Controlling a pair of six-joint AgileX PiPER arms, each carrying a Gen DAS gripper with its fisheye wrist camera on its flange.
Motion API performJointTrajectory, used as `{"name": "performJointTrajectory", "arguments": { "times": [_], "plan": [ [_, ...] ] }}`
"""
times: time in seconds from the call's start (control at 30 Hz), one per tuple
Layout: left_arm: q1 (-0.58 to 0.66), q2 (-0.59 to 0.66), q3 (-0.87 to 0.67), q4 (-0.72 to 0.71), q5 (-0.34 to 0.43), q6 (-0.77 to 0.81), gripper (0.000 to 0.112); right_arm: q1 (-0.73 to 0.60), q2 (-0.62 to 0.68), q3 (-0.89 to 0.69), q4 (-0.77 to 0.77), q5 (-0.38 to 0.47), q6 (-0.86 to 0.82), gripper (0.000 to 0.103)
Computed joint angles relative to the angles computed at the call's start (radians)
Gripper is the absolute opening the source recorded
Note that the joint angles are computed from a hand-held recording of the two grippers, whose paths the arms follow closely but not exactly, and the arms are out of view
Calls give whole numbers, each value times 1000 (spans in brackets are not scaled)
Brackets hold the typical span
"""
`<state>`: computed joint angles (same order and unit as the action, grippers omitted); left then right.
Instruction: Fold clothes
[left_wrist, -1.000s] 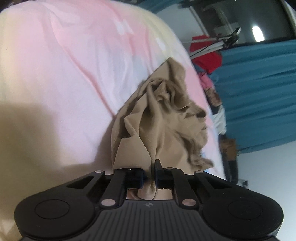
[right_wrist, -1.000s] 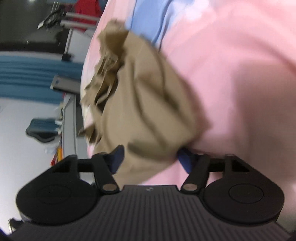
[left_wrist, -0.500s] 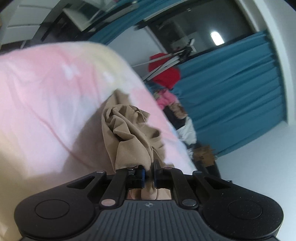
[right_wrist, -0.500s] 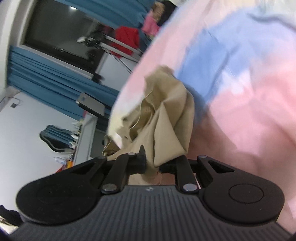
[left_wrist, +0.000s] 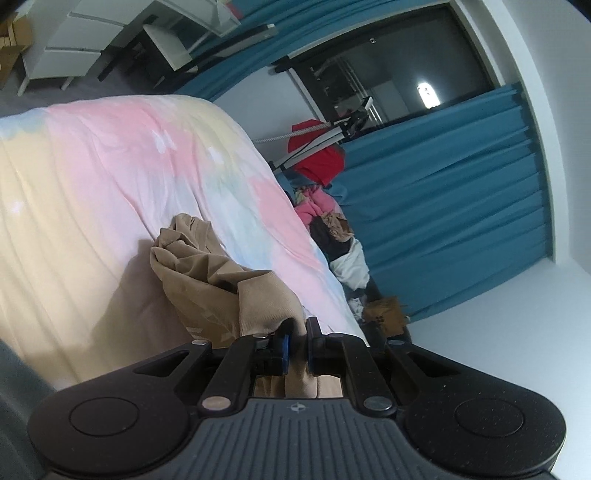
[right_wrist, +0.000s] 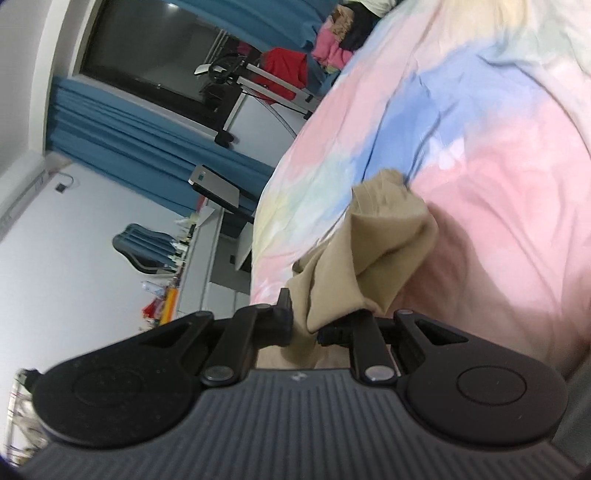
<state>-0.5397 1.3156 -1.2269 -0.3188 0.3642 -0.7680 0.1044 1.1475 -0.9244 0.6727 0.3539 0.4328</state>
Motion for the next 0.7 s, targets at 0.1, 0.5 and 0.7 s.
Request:
{"name": "performJointTrajectory", "arguments": {
  "times": [0.1, 0.5, 0.7],
  "plan": [
    [26, 104, -113, -15, 27, 40, 10, -20, 102, -91, -55, -2, 35, 17],
    [94, 700, -791, 281, 218, 38, 12, -75, 696, -629, -115, 74, 47, 17],
    [119, 937, -1005, 318, 267, 91, 11, -109, 929, -822, -51, 146, -71, 18]
  ]
}}
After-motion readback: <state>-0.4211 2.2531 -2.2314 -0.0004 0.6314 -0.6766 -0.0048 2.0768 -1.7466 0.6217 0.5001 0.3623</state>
